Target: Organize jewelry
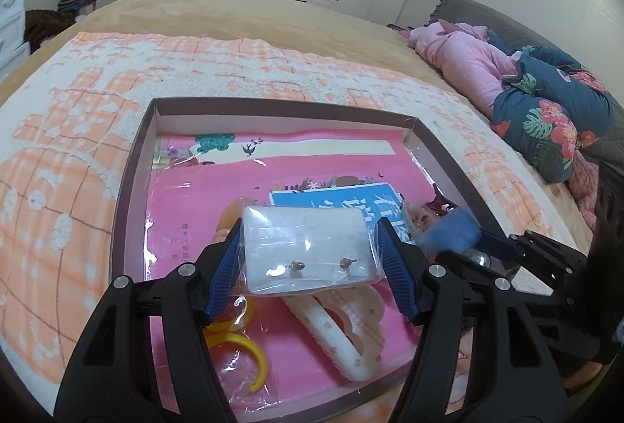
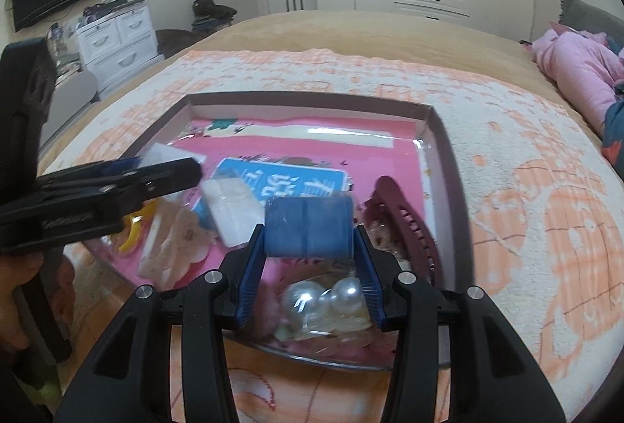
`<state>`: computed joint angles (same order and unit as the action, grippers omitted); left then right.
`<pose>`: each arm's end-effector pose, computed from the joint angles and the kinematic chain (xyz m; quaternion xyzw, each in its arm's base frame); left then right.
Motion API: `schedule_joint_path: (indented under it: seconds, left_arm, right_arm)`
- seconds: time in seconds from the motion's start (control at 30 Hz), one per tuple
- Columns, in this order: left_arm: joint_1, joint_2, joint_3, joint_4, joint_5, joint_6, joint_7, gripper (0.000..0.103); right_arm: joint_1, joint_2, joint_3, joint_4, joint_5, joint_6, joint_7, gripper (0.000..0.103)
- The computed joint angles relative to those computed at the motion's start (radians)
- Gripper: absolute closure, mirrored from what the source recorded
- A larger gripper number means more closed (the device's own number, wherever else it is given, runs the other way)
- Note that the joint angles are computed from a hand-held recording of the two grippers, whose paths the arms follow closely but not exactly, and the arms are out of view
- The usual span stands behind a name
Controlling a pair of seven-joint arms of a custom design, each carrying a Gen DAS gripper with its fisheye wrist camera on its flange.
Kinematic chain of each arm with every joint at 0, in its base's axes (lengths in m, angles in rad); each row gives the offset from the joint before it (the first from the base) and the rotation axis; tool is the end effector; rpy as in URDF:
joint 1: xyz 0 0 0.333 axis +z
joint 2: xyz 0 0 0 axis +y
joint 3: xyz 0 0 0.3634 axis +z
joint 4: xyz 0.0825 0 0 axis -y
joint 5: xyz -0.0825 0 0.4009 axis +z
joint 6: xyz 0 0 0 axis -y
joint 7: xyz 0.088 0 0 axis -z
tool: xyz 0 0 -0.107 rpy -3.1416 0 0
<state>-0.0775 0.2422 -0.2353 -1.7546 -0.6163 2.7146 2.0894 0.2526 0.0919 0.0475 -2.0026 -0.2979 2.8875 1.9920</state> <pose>0.6764 -0.1793 0.5498 -0.5301 0.7426 -0.3950 0.1071 0.6072 0.2047 0.5438 -0.6926 0.6053 -0.2376 0.3120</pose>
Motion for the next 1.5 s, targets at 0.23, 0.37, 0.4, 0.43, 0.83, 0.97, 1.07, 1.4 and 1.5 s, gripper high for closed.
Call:
schedule_joint_path:
  seconds: [0.23,0.37,0.4,0.43,0.83,0.97,1.07,1.4,1.5]
  left_arm:
    - [0.000,-0.001,0.004,-0.004,0.007,-0.002,-0.013,0.044]
    - [-0.003,-0.008,0.007,-0.012,0.015,0.004,-0.020,0.038]
    - [-0.002,-0.012,0.006,-0.016,0.013,0.005,-0.019,0.037]
    - [-0.001,-0.018,0.006,-0.023,0.011,0.007,-0.019,0.034]
    - [-0.001,-0.110,0.016,-0.106,-0.056,0.029,0.014,0.015]
    - [-0.006,-0.165,0.025,-0.160,-0.101,0.043,0.051,0.011]
    - [-0.015,-0.209,0.035,-0.207,-0.132,0.060,0.077,0.011]
    - [-0.079,-0.339,0.083,-0.347,-0.284,0.156,0.218,0.011]
    - [-0.102,-0.368,0.101,-0.376,-0.345,0.179,0.265,0.011]
  right_arm:
    - [-0.001,-0.029,0.009,-0.033,0.034,0.014,-0.021,0.050]
    - [0.005,-0.062,0.003,-0.069,-0.018,0.024,0.034,0.044]
    - [0.006,-0.074,0.003,-0.081,-0.035,0.030,0.049,0.043]
    - [0.005,-0.083,0.003,-0.091,-0.047,0.035,0.060,0.041]
    - [-0.038,-0.191,0.033,-0.173,-0.273,0.054,0.262,0.023]
    - [-0.068,-0.226,0.055,-0.191,-0.363,0.062,0.351,0.017]
    - [-0.087,-0.252,0.069,-0.206,-0.411,0.067,0.403,0.014]
    - [-0.162,-0.346,0.128,-0.267,-0.558,0.081,0.576,0.009]
    - [-0.180,-0.368,0.143,-0.284,-0.585,0.085,0.613,0.009]
